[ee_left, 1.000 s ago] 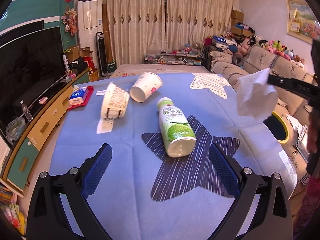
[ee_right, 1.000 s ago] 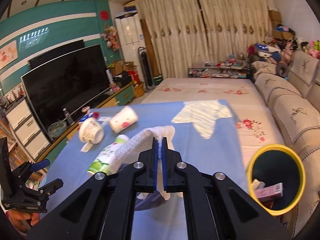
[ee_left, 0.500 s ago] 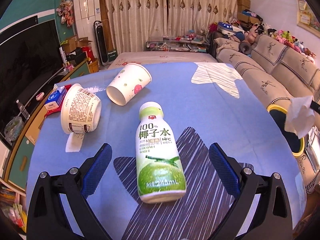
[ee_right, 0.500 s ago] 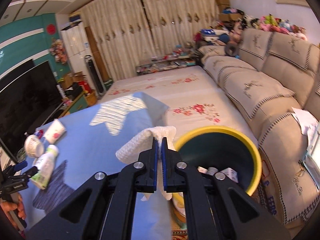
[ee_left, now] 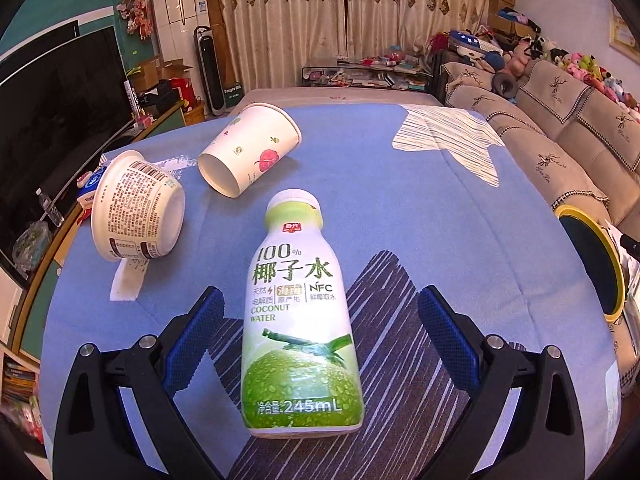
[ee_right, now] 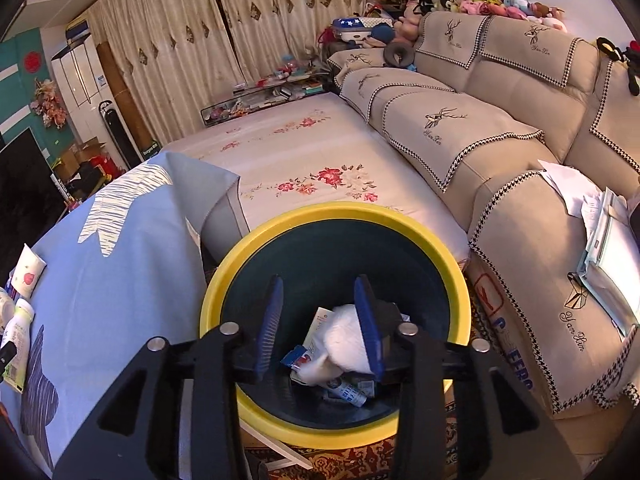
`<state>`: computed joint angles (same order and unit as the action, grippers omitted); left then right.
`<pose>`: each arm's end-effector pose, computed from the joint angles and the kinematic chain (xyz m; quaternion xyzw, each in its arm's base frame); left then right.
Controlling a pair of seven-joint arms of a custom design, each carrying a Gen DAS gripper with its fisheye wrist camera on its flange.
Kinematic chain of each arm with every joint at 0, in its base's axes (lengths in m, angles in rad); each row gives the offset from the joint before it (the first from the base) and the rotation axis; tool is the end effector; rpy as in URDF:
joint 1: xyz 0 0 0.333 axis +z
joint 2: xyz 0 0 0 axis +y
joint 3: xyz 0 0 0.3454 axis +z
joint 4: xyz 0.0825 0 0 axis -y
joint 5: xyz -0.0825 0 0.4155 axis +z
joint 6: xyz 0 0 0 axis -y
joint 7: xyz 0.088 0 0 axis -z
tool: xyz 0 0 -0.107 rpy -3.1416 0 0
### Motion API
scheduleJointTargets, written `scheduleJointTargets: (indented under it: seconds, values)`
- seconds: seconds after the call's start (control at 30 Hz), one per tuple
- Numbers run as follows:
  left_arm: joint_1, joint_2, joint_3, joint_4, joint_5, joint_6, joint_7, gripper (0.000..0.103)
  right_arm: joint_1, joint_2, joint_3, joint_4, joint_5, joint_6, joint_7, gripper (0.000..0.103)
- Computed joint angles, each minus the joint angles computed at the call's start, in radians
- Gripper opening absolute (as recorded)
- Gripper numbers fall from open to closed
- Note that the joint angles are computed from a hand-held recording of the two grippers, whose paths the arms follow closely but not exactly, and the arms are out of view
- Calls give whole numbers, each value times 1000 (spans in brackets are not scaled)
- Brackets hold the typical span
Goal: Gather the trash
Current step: 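Grasp the green coconut water bottle with the left gripper, then carry the coconut water bottle over the bin and open the left gripper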
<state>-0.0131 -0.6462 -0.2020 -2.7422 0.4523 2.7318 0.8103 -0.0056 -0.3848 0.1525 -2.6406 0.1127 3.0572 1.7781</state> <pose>0.3806 -0.1022 0.4774 -0.7195 0.5974 -0.2111 0.2843 0.4550 0.0613 0.4719 -0.5988 0.7001 -0.2240 0.3178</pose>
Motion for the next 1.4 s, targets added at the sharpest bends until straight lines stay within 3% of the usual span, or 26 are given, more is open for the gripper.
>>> scheduleJointTargets:
  seconds: [0.43, 0.53, 0.63, 0.7, 0.77, 1.1, 1.4]
  values:
    - [28, 36, -15, 23, 35, -36, -37, 96, 105, -103, -60, -77, 96, 23, -75, 44]
    - [25, 58, -6, 31, 32, -50, -41, 87, 117, -105, -71, -80, 115, 24, -93, 44]
    - [14, 73, 12, 32, 19, -57, -33, 73, 123, -108, -75, -83, 129, 22, -106, 44]
    - [7, 75, 23, 27, 7, -50, -28, 57, 131, -108, -82, -84, 140, 22, -116, 44]
    - [0, 73, 35, 23, -8, -41, -17, 51, 140, -105, -89, -84, 151, 23, -125, 44]
    - [-42, -24, 18, -2, -35, -19, 39, 51, 164, -120, -105, -102, 193, 33, -153, 44]
    - [-142, -40, 1, 51, -71, 10, 108, 51, 147, -161, -111, -143, 215, 46, -163, 44]
